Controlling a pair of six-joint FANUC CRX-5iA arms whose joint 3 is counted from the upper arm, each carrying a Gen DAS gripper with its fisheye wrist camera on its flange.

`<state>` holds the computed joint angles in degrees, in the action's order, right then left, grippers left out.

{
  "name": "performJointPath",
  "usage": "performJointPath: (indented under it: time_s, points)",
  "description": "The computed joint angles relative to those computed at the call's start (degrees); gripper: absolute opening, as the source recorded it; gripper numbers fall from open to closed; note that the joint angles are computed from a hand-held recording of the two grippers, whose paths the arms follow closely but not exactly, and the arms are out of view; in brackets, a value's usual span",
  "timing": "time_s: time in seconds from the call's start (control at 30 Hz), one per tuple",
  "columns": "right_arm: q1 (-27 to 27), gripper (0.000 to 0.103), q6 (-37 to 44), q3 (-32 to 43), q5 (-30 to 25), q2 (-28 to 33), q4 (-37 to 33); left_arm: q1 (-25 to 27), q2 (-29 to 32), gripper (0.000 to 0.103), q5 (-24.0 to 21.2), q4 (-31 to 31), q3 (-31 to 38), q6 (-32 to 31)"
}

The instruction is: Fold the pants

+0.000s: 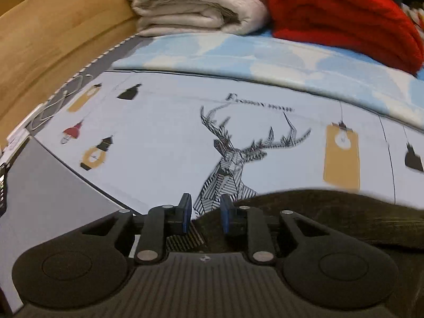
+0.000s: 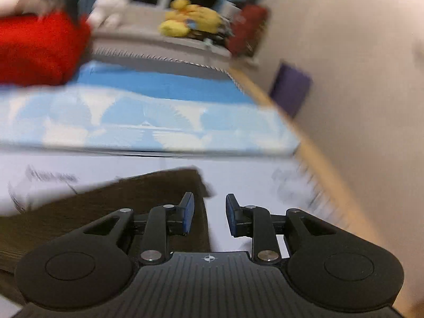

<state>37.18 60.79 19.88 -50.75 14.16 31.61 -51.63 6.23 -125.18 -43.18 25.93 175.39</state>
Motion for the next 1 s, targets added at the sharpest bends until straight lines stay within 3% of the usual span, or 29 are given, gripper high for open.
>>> performJointPath:
  time_s: [0.07, 0.13, 0.2, 0.27, 0.4, 0.47, 0.53, 0.63, 0.7, 0.73, 0.77, 0.8, 0.9, 1.0]
  points:
    - [-0.7, 0.028, -8.1, -5.1, 2.1, -2.6, -4.9, -2.3, 1.3, 0.026, -0.4, -4.2, 3.6, -2.2]
    - [-2.4, 0.031, -14.9, -8.3, 2.2, -3.9, -11.3, -5.4, 2.3, 0.026, 2.9, -8.3, 6.5, -5.6]
    - [-4.6, 0.031, -17.3, -5.8, -2.9, -2.4, -20.1, -6.9, 1.6, 0.026, 12.8, -7.3, 6.2, -7.9]
    - [-6.1, 0.032, -20.6, -5.5, -3.7, -2.1, -24.6, -6.8, 1.0, 0.026, 23.9, -3.4, 4.7, -10.5]
    - [-6.3, 0.043, -22.3, -7.6, -2.3, -2.2, -24.3, -4.8, 3.4, 0.026, 40.0, 6.8, 4.2, -20.2]
    - [-6.5, 0.044, -24.2, -7.7, -2.2, -1.7, -23.6, -3.4, 5.7, 0.026, 44.3, 12.5, 4.8, -25.0]
    - [-7.2, 0.044, -25.5, -8.8, -0.6, -2.3, -23.5, -3.3, 8.8, 0.028, 45.0, 15.1, 7.1, -29.7]
    - [-8.1, 0.044, -26.8, -8.5, 0.9, -1.9, -23.4, -2.7, 13.2, 0.041, 43.8, 18.4, 10.6, -34.2]
    - [-8.8, 0.044, -27.4, -9.4, 3.1, -1.9, -23.9, -2.9, 16.6, 0.040, 39.1, 18.2, 14.5, -36.4]
    - [-9.1, 0.040, -27.3, -9.7, 4.0, -2.0, -24.1, -2.8, 18.0, 0.034, 36.9, 18.2, 16.4, -37.6]
    - [-9.3, 0.023, -27.5, -9.9, 4.8, -1.8, -23.9, -2.7, 18.7, 0.014, 35.6, 18.3, 17.0, -38.1]
    - [-9.6, 0.013, -27.2, -9.5, 4.6, -1.4, -24.2, -2.8, 19.2, 0.007, 34.2, 17.7, 17.8, -38.3]
    - [-11.1, 0.009, -27.0, -9.4, 7.1, -2.6, -27.6, -2.7, 18.2, 0.006, 32.8, 15.0, 17.5, -35.9]
    - [-11.3, 0.008, -27.2, -9.6, 10.1, -5.4, -24.0, -3.1, 12.7, 0.006, 39.0, 13.2, 11.8, -32.7]
